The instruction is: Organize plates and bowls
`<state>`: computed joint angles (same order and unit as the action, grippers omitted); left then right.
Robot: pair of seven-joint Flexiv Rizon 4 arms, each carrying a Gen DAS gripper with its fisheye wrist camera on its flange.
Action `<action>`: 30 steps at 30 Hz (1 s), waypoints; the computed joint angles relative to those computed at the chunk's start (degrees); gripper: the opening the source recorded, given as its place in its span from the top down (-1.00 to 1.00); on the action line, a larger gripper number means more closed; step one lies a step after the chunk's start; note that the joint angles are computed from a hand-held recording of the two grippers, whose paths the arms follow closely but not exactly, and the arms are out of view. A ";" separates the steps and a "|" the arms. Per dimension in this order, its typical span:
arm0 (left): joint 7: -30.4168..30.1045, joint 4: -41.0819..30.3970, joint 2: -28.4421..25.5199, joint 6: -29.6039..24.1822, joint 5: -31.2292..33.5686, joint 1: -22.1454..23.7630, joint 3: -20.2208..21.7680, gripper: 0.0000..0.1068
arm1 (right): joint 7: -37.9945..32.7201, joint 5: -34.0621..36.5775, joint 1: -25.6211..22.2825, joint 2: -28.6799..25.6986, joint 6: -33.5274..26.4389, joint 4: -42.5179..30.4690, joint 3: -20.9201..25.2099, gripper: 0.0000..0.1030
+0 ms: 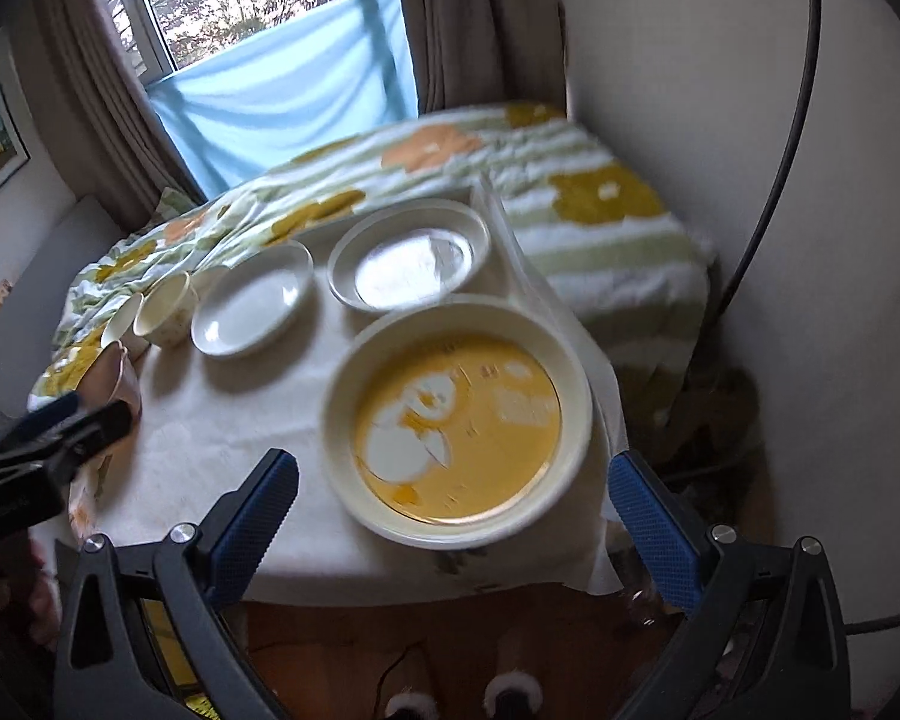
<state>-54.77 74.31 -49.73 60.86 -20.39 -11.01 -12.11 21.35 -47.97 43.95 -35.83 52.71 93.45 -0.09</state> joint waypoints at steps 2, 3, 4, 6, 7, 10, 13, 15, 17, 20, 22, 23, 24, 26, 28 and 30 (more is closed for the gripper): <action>-2.11 -4.37 -3.46 -3.02 1.71 -2.70 1.88 -0.92 | 2.52 -2.51 -1.56 0.25 7.35 4.08 -1.21 -0.99; -2.66 -6.43 -5.00 -4.62 2.21 -3.43 2.19 -0.92 | 4.58 -4.82 -2.05 0.14 11.96 6.11 -2.63 -0.99; -3.44 -8.62 -6.48 -6.47 2.66 -4.10 2.62 -0.91 | 6.13 -6.68 -2.34 -0.05 15.41 7.37 -3.89 -0.98; -4.55 -11.70 -8.84 -8.24 3.07 -4.95 2.73 -0.87 | 9.67 -11.32 -2.80 -0.91 23.65 9.36 -7.31 -0.80; -5.30 -13.47 -10.20 -8.94 3.37 -5.58 2.96 -0.85 | 10.28 -12.35 -3.11 -1.44 26.48 9.65 -8.36 -0.65; -7.76 -19.22 -13.30 -13.32 4.87 -7.04 4.61 -0.61 | 10.28 -13.09 -3.33 -3.17 33.32 10.14 -11.44 -0.39; -9.74 -24.84 -16.34 -17.99 5.59 -7.63 5.15 -0.28 | 8.51 -11.95 -3.21 -4.50 37.85 10.53 -13.72 -0.22; -10.88 -27.91 -18.20 -19.89 5.96 -8.04 5.30 -0.06 | 7.38 -11.08 -2.95 -5.20 40.21 10.68 -15.01 -0.13; -11.84 -30.86 -19.85 -22.05 6.40 -8.42 5.57 0.14 | 5.33 -9.74 -3.56 -5.75 41.03 10.52 -14.63 0.05; -12.79 -34.23 -21.70 -24.37 6.75 -8.72 5.64 0.46 | 1.59 -7.29 -5.52 -6.14 40.42 10.51 -12.27 0.36; -13.53 -35.78 -22.56 -25.14 6.87 -8.87 5.68 0.50 | 0.34 -5.90 -5.72 -6.44 41.60 11.06 -12.53 0.51; -14.18 -36.52 -22.94 -25.55 6.78 -8.86 5.72 0.52 | -0.32 -5.25 -5.66 -6.50 41.51 11.16 -12.66 0.60; -14.49 -36.66 -23.04 -25.69 6.70 -8.73 5.61 0.54 | -1.54 -4.47 -6.52 -6.55 41.03 11.09 -11.65 0.64; -15.09 -37.90 -23.59 -26.66 6.67 -8.71 5.66 0.55 | -3.38 -3.03 -7.22 -6.73 40.72 11.02 -10.82 0.70; -15.10 -37.69 -23.31 -26.40 7.36 -8.93 6.01 0.55 | -5.53 -1.53 -8.22 -7.07 39.83 10.42 -9.24 0.70; -14.85 -37.42 -23.15 -25.83 7.89 -9.05 6.14 0.55 | -7.33 -0.16 -8.53 -7.24 39.15 10.16 -8.45 0.70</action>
<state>-69.62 36.89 -72.87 35.03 -12.49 -20.06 -5.97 14.02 -48.13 35.42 -43.06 91.86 103.61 -8.54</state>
